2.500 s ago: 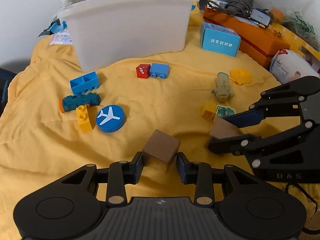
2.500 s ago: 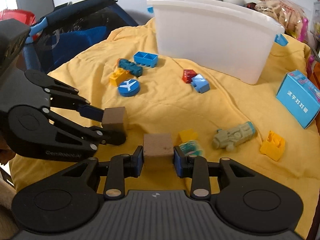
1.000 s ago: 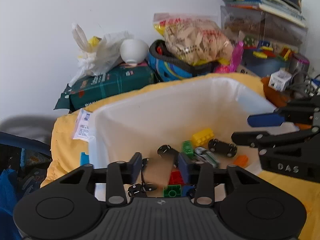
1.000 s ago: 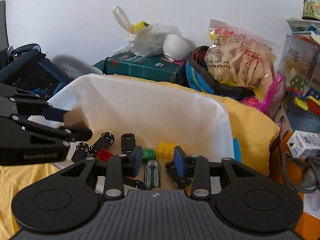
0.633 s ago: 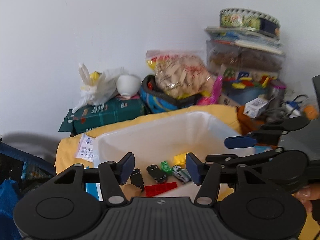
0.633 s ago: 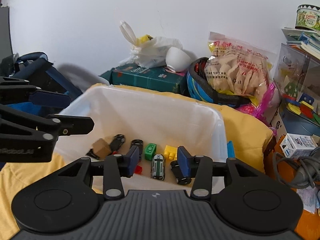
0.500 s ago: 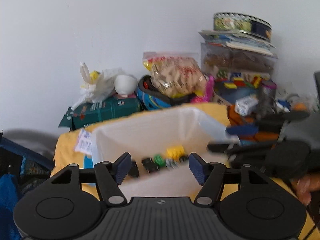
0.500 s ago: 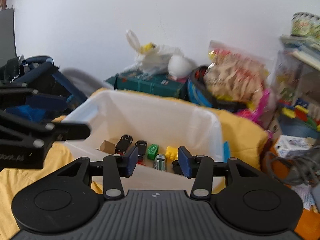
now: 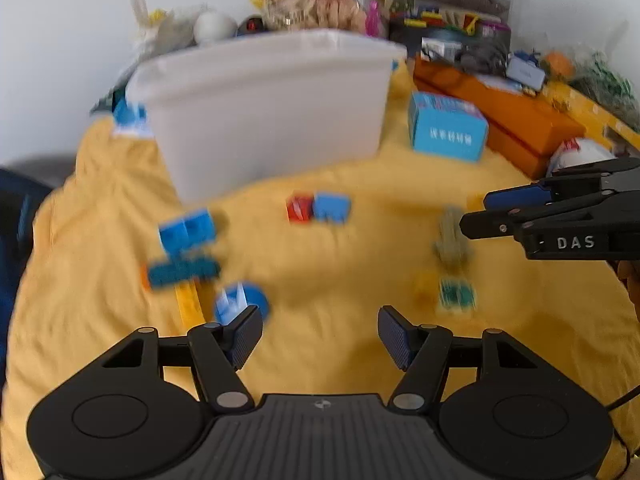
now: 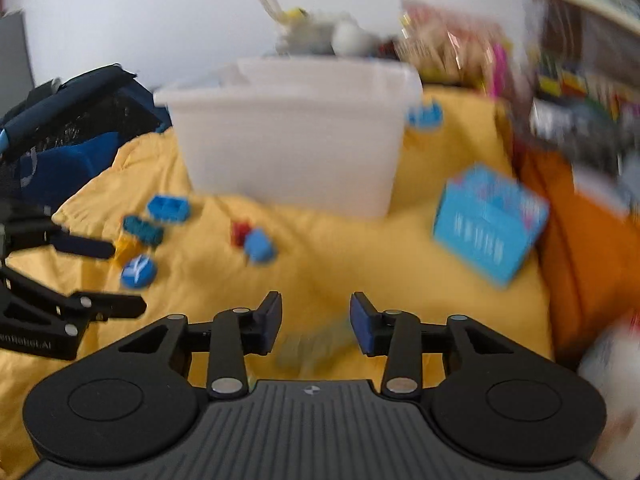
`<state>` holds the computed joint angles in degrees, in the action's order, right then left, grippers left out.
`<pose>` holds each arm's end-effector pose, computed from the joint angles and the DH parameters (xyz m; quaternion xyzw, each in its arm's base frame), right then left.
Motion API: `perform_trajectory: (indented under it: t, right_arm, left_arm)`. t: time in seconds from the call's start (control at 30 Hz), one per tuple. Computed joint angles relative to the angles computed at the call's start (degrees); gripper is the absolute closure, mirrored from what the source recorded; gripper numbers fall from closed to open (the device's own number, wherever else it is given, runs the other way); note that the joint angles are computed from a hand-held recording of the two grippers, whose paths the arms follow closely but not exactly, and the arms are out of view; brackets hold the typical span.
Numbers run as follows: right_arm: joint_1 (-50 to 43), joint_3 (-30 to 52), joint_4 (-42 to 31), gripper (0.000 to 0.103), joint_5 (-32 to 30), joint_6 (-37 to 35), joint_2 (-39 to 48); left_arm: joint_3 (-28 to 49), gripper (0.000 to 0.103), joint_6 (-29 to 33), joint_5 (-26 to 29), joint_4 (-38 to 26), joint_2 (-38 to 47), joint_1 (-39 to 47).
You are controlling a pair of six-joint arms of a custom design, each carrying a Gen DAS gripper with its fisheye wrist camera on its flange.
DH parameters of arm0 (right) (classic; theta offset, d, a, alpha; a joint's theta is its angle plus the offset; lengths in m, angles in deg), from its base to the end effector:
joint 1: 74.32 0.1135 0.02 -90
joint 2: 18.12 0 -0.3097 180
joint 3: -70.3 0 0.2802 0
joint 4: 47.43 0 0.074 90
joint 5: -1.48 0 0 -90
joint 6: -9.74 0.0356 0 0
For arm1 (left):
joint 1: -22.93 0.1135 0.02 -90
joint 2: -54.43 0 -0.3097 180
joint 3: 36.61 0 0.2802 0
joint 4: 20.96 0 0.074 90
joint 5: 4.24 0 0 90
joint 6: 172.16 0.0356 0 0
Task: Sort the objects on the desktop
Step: 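Bring both open grippers back down to the blanket, then grasp the blue airplane disc with the left gripper while the right grasps a small green piece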
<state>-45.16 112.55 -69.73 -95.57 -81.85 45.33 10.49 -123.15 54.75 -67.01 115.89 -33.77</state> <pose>0.1918 0.1120 0.2140 -0.2665 0.8778 0.1487 0.3692 0.1224 -0.1530 0.2252 0.0597 0.9322 -0.0152 0.3565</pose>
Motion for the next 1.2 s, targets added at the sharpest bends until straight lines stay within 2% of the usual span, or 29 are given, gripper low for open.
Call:
perform_trajectory:
  t: [0.13,0.27,0.4,0.47,0.63,0.73,0.8,0.83,0.87,0.97,1.2]
  right_arm:
    - [2.2,-3.5,0.7,0.06,-3.0,2.0,-2.3]
    - [8.1,-3.0,0.5,0.06,2.0,1.1,0.9]
    - [10.6,-3.5,0.1,0.066,4.1,1.3,2.5]
    - [10.8,-3.8,-0.5,0.075,3.4,0.8,1.4]
    - [13.3,-4.4,-0.8,0.075,5.5,1.5,0.7]
    - [14.4,-4.3,-0.3,0.072,6.7,1.9,1.1]
    - [14.6,-4.2,0.1,0.071,7.0,1.9,1.6]
    - [14.6,-4.2,0.3,0.071,7.2,1.9,2.0]
    - [14.8,-4.2,0.5,0.071,7.4,2.0,2.1]
    - [15.1,-4.4,0.5,0.074,7.6,1.4,2.0]
    - [14.2,-2.9,-1.6,0.074,6.9,2.1,1.4]
  left_arm:
    - [-1.3,0.035,-3.9,-0.2,-1.1,0.0,-2.1]
    - [-0.9,0.035,-5.4,-2.6,-2.4,0.5,-2.5]
    - [-2.1,0.035,-1.3,-1.3,1.1,-0.5,2.7]
    - [-2.7,0.035,1.6,0.3,3.6,0.7,6.1]
    - [-3.1,0.036,1.5,3.6,7.5,4.9,13.0]
    - [-3.6,0.036,3.8,4.8,10.5,5.7,15.2]
    - [-4.0,0.044,4.5,5.3,11.4,5.2,15.3]
    - [-4.4,0.058,4.3,5.7,11.4,4.3,15.2]
    - [-4.8,0.061,4.2,6.5,11.5,3.4,15.2]
    - [-5.1,0.061,2.5,7.3,9.6,1.1,13.7]
    - [-3.1,0.061,-0.3,5.4,4.0,-2.2,7.4]
